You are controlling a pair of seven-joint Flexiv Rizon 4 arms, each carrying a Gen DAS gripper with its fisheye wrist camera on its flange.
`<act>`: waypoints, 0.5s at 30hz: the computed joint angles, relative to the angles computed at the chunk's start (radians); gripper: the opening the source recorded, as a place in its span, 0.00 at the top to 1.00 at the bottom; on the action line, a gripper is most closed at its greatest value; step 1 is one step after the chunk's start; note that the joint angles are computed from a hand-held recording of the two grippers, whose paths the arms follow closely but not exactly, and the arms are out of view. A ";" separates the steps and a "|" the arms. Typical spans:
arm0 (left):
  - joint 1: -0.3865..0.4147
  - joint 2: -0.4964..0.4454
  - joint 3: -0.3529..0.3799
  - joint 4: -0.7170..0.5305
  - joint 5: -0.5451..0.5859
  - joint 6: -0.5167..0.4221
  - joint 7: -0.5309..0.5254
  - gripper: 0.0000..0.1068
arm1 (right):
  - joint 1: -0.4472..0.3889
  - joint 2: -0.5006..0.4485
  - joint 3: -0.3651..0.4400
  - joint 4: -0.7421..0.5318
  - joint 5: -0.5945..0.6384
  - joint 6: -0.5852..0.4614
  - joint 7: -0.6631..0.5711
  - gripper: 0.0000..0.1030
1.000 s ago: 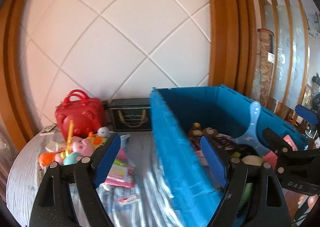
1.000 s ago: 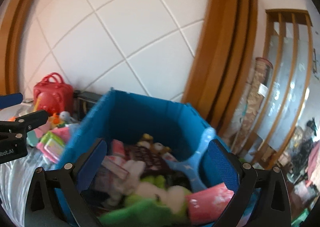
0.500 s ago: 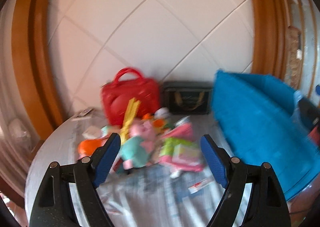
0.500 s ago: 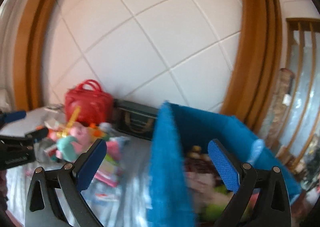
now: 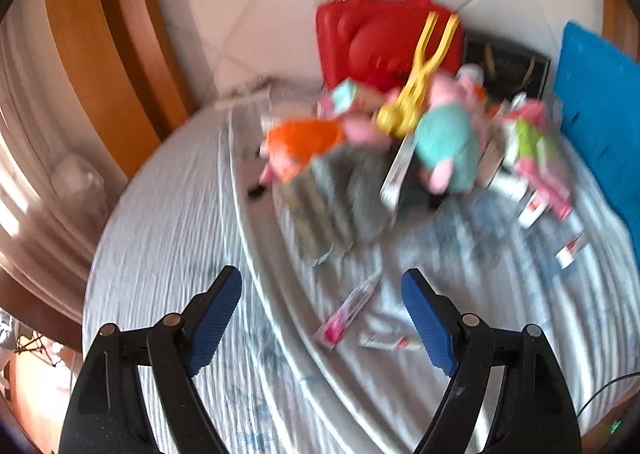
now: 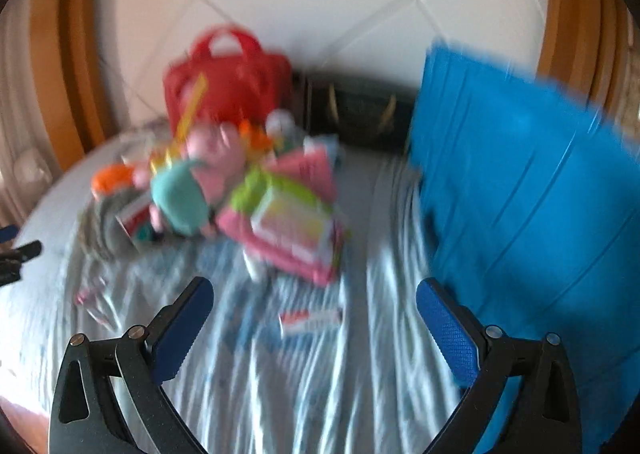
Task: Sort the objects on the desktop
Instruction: 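Withdraw both grippers from the bin back toward the pile, then grasp the pink ointment tube with the left gripper while the right grasps the small red-white box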
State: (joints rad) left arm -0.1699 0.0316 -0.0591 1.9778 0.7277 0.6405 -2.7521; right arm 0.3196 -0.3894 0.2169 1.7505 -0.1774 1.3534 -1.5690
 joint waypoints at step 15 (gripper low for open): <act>0.055 -0.234 0.112 0.092 -0.293 0.346 0.345 0.64 | 0.033 -0.153 -0.040 -0.128 -0.001 -0.265 0.166 0.17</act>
